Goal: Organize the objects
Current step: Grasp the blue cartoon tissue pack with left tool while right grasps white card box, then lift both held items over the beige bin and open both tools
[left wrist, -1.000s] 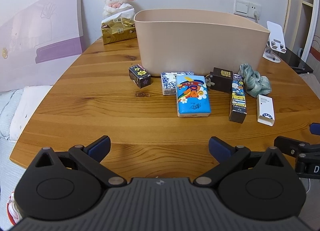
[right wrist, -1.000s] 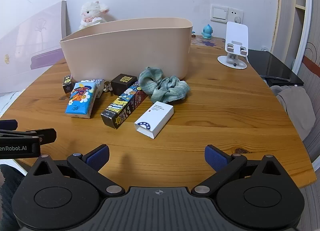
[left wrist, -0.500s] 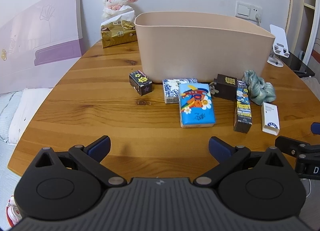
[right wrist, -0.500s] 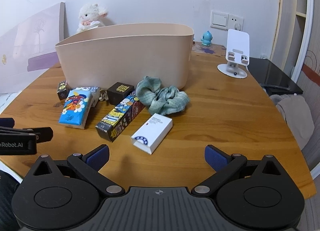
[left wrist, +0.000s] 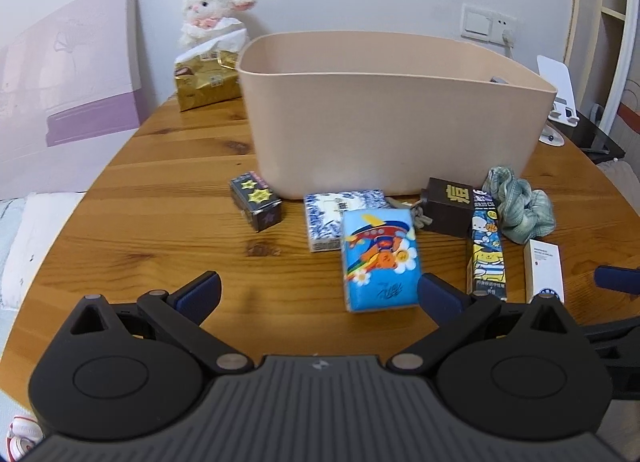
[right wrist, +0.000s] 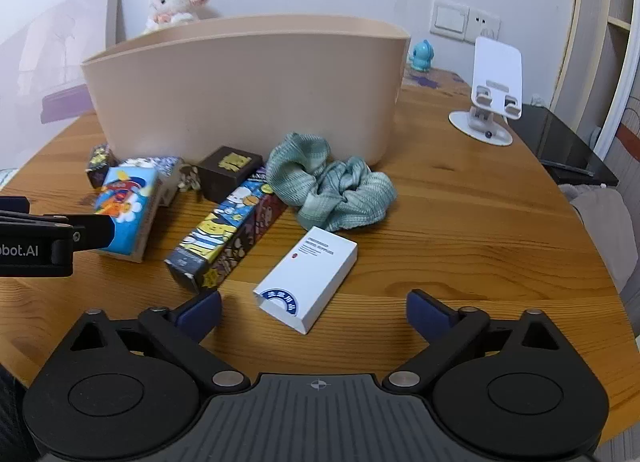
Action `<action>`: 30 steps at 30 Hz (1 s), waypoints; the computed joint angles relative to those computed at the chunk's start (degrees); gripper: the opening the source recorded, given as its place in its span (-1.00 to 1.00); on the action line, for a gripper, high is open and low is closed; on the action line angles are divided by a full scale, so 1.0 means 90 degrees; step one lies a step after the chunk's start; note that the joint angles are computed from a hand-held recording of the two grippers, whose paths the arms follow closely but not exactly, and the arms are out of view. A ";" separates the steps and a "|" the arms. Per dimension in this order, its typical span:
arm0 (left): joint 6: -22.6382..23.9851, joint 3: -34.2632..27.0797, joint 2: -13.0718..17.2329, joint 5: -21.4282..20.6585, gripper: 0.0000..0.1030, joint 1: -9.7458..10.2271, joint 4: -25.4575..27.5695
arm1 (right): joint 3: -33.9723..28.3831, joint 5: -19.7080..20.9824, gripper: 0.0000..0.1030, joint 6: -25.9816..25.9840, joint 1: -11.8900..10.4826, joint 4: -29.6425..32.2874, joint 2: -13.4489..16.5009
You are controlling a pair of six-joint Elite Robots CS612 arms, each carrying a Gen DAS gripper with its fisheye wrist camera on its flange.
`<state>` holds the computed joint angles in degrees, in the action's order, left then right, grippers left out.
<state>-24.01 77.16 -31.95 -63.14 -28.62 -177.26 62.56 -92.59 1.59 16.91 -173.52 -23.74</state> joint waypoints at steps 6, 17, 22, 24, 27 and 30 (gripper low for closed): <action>0.0064 -0.0349 0.0154 -0.0131 1.00 0.0051 0.0410 | -0.0215 -0.0001 0.90 0.0074 -0.0025 0.0141 0.0103; -0.0080 -0.0679 0.0312 -0.0617 0.81 0.0167 0.0947 | -0.0311 0.0206 -0.04 -0.0093 -0.0064 -0.0038 0.0169; -0.0009 -0.0632 0.0294 -0.0705 0.40 0.0186 0.0814 | -0.0298 0.0215 -0.46 -0.0215 -0.0067 -0.0006 0.0139; 0.0014 -0.0605 0.0269 -0.0746 0.13 0.0193 0.0806 | -0.0271 0.0234 -0.46 -0.0230 -0.0074 -0.0019 0.0124; 0.0042 -0.0568 0.0225 -0.0818 -0.07 0.0209 0.0846 | -0.0203 0.0295 -0.46 -0.0183 -0.0102 -0.0055 0.0084; 0.0017 -0.0517 0.0182 -0.0904 -0.08 0.0229 0.0839 | -0.0117 0.0311 -0.46 -0.0139 -0.0134 -0.0174 0.0023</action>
